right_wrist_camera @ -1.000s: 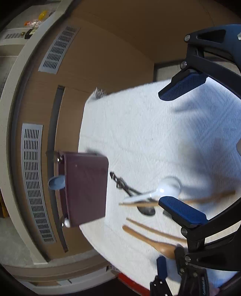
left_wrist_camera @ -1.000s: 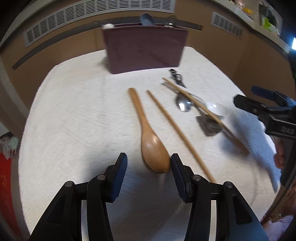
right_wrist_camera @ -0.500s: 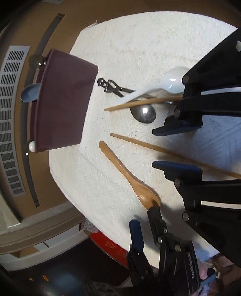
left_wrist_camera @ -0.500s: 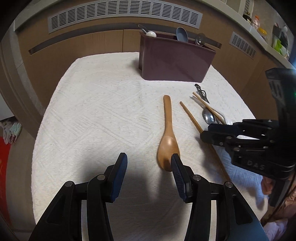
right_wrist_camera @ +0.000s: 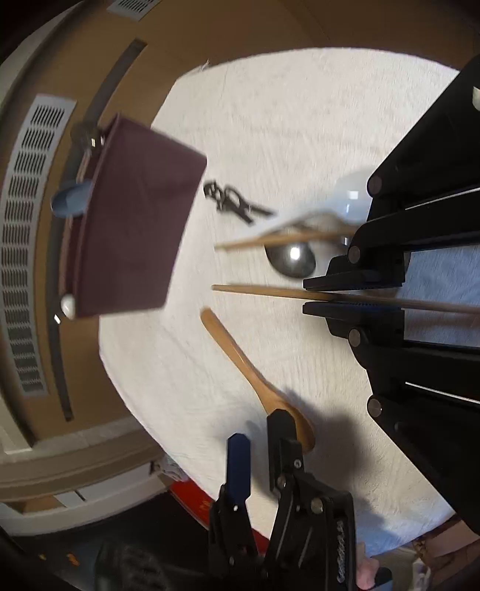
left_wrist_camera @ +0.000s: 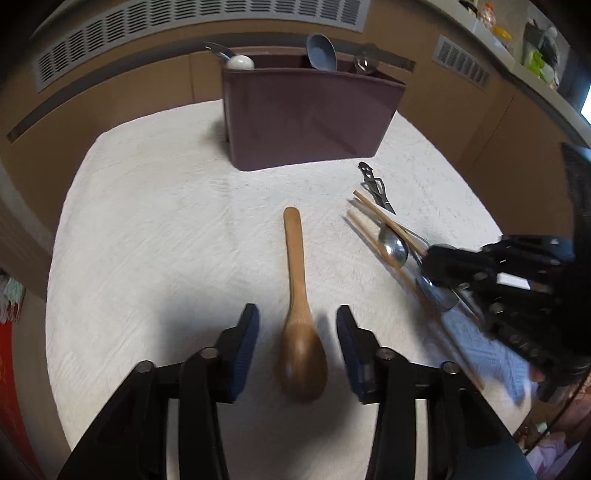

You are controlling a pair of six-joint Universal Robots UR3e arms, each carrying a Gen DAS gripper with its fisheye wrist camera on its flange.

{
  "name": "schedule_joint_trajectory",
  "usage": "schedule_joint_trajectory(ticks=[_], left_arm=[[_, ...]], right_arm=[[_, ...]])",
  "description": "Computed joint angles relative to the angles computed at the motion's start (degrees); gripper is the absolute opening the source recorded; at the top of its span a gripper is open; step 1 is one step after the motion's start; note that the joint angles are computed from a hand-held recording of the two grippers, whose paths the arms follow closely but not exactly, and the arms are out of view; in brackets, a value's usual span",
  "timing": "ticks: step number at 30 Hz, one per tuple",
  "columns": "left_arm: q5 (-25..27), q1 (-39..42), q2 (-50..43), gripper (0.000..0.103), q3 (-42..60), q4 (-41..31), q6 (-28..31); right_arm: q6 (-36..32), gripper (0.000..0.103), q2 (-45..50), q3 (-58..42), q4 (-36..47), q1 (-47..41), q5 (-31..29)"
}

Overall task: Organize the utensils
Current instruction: 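Grasp the wooden spoon with the left tool while the right tool grasps a wooden chopstick, then lift the wooden spoon and chopstick upright and carry them over the caddy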

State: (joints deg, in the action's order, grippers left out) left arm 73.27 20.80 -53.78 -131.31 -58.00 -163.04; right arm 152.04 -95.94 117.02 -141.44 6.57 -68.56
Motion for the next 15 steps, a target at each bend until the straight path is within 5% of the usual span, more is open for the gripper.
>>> schedule_joint_trajectory(ticks=[11, 15], left_arm=[[9.69, -12.76, -27.37, 0.029, 15.92, 6.75, -5.62], [10.66, -13.95, -27.40, 0.011, 14.04, 11.04, -6.43]], right_arm=[[-4.92, 0.008, -3.90, 0.63, 8.34, -7.92, 6.78], [-5.00, 0.015, -5.43, 3.30, 6.35, -7.22, 6.40]])
